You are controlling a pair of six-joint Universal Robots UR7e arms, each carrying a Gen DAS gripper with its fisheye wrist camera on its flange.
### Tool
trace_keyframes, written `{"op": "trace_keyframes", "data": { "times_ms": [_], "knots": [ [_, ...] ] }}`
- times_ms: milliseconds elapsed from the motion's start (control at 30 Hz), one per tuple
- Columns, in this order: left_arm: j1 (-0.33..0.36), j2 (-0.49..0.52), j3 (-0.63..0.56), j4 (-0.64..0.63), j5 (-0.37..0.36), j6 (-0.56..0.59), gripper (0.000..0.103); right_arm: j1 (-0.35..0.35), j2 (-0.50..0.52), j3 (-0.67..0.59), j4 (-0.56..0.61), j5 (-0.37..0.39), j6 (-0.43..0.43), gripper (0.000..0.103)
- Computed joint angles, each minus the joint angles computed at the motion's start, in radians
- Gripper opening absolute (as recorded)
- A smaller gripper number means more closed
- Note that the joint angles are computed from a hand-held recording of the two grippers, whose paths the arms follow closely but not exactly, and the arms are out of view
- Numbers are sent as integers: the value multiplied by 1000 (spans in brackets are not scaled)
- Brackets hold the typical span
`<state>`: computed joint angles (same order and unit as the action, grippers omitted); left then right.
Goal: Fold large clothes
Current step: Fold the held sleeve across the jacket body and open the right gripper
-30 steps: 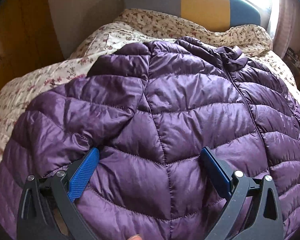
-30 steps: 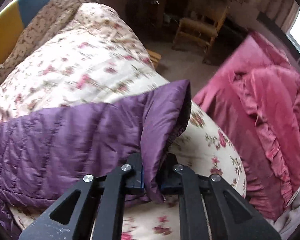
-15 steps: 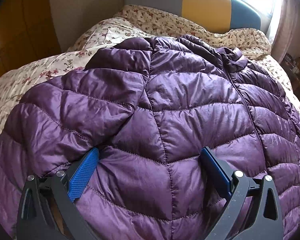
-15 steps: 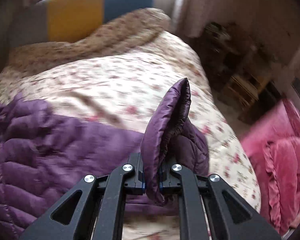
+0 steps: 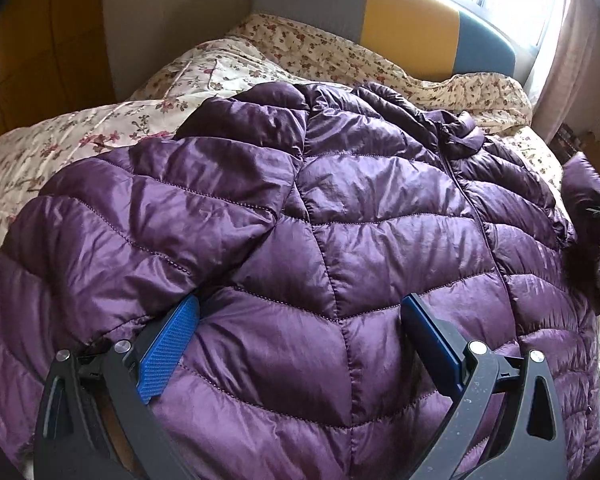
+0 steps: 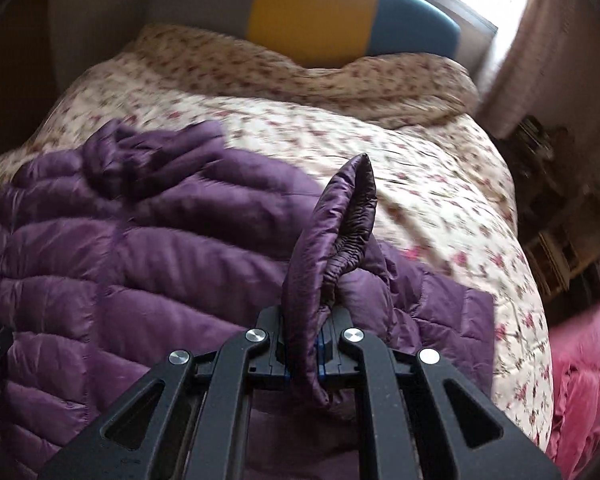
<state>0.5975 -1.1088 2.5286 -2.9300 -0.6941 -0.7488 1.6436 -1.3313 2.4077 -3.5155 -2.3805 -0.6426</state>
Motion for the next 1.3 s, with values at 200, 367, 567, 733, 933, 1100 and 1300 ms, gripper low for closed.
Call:
{"op": "trace_keyframes", "data": {
  "times_ms": [200, 367, 567, 733, 933, 1100, 1300],
  "knots": [
    [-11, -37, 28, -4, -5, -10, 99, 52, 137, 25, -145, -20, -129, 7],
    [-20, -85, 57, -1, -15, -23, 99, 98, 248, 45, -238, -13, -208, 7],
    [-18, -143, 82, 1, -44, -31, 94, 136, 356, 56, -291, 0, -253, 7],
    [-19, -177, 83, 28, -59, -50, 94, 148, 410, 76, -380, 0, -298, 21],
    [-37, -185, 67, 76, -67, -95, 91, 144, 400, 117, -473, 10, -344, 57],
    [-40, -140, 34, 38, -106, -53, 88, 138, 351, 158, -511, 13, -387, 74],
    [-50, -62, -7, -66, -170, -10, 88, 104, 250, 225, -513, 14, -406, 94]
  ]
}}
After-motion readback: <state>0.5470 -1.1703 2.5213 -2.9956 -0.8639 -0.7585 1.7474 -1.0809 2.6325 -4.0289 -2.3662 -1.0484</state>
